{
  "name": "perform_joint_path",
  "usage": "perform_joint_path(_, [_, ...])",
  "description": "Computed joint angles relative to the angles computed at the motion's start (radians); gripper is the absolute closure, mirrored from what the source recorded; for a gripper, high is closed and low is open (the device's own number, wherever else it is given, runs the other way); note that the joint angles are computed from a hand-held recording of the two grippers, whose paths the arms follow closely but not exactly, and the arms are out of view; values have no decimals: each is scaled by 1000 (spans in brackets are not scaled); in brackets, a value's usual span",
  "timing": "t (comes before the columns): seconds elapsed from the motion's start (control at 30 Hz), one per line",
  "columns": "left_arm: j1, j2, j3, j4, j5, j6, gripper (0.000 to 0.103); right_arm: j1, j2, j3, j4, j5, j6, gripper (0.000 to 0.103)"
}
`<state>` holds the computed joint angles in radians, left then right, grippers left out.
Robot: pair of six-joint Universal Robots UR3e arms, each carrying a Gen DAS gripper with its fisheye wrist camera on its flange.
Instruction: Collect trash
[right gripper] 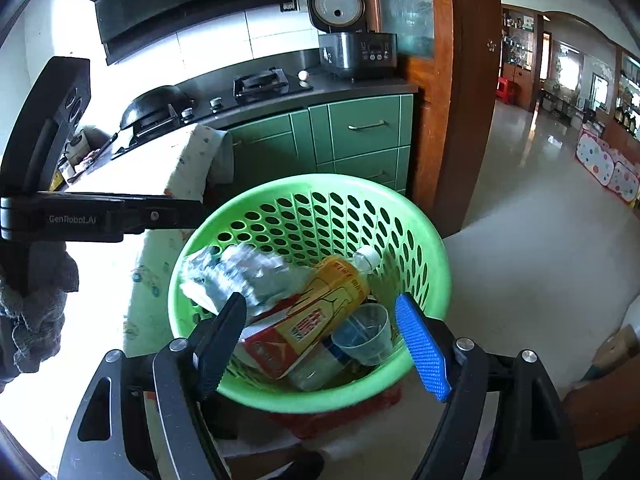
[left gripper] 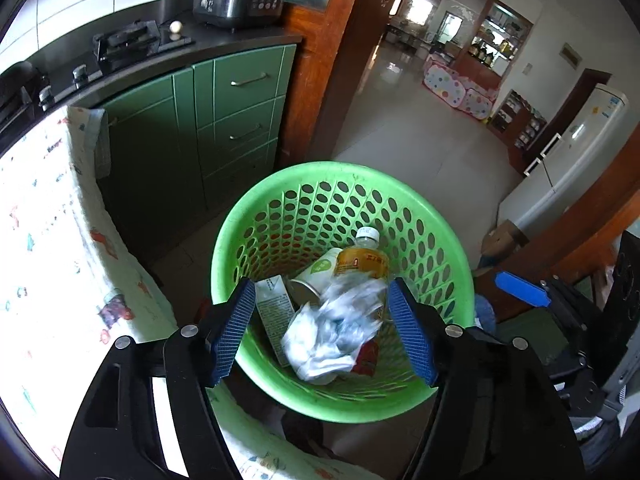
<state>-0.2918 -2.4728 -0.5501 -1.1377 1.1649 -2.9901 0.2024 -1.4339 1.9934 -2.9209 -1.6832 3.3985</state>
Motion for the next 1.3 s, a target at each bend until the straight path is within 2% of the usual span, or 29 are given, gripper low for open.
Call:
perform_joint_path(0.2, [39,219,-341,156,-8,24,28,88,-22,-4,16,-80,64,28])
perform_joint_path(0.3, [72,351,-526,240,-8,35,26,130,-42,-7,32,-103,109,24])
perform_joint_path(0.43, [126,548,-792,362,-8,55,18,220,-58,-26,61,-166,175,21])
perform_joint_path(0.6, [197,778,-1046,437,0,90,13,328,-53,-83,109,-231,249,18])
perform_joint_path(0.73, [280,965,-1249,490,-15,122,8,445,-16,-164,175,-327,299,16])
perform_joint_path(0.93, [440,1233,-1484,478,-76,199,5,561,20,-228,221,-395,377,14])
perform_joint_path(1.07, [565,1399,-1592,396,-143,266,5,633,59,-293,283,-458,428,13])
perform_joint_path(1.17, [672,1547,-1667,307,-196,336,5,680,85,-334,316,-505,473,12])
perform_joint_path(1.3, [859,1760,-1712,79,-303,474,5,734,113,-371,342,-547,528,12])
